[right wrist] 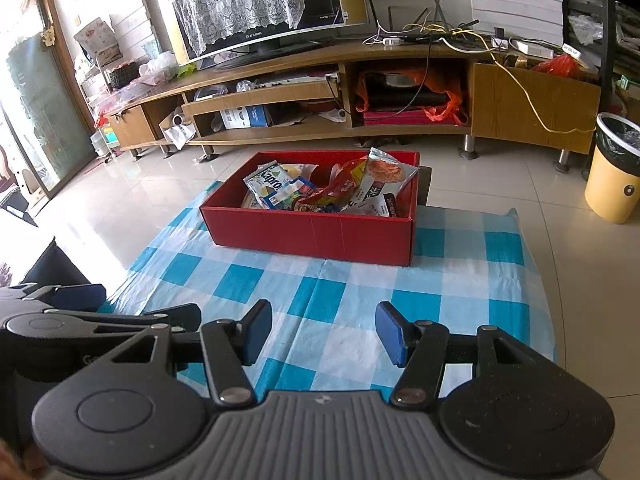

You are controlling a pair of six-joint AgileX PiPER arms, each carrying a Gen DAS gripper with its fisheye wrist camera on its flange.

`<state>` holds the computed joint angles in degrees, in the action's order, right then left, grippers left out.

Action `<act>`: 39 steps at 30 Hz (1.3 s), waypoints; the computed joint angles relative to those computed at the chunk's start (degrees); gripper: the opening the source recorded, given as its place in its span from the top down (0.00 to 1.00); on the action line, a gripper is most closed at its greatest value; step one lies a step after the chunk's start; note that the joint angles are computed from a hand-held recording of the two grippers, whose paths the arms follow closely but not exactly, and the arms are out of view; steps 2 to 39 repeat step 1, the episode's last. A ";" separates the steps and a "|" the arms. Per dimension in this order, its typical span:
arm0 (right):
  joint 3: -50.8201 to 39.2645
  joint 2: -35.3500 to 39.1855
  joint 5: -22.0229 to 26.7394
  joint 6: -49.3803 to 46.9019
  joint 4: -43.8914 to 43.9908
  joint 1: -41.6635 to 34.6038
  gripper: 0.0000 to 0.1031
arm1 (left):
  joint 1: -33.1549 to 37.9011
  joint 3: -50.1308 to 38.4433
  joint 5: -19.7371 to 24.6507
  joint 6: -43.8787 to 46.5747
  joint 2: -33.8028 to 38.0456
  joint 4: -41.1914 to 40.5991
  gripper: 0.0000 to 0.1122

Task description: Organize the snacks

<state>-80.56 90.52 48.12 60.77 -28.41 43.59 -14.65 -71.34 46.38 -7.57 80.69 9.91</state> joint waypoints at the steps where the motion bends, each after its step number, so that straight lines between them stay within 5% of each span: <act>1: 0.03 -0.06 -0.06 -0.07 0.01 0.00 0.47 | -0.05 0.20 -0.31 -0.09 -0.18 0.31 0.09; 39: 0.03 -0.06 -0.06 -0.07 0.01 0.00 0.47 | -0.05 0.20 -0.31 -0.09 -0.18 0.31 0.09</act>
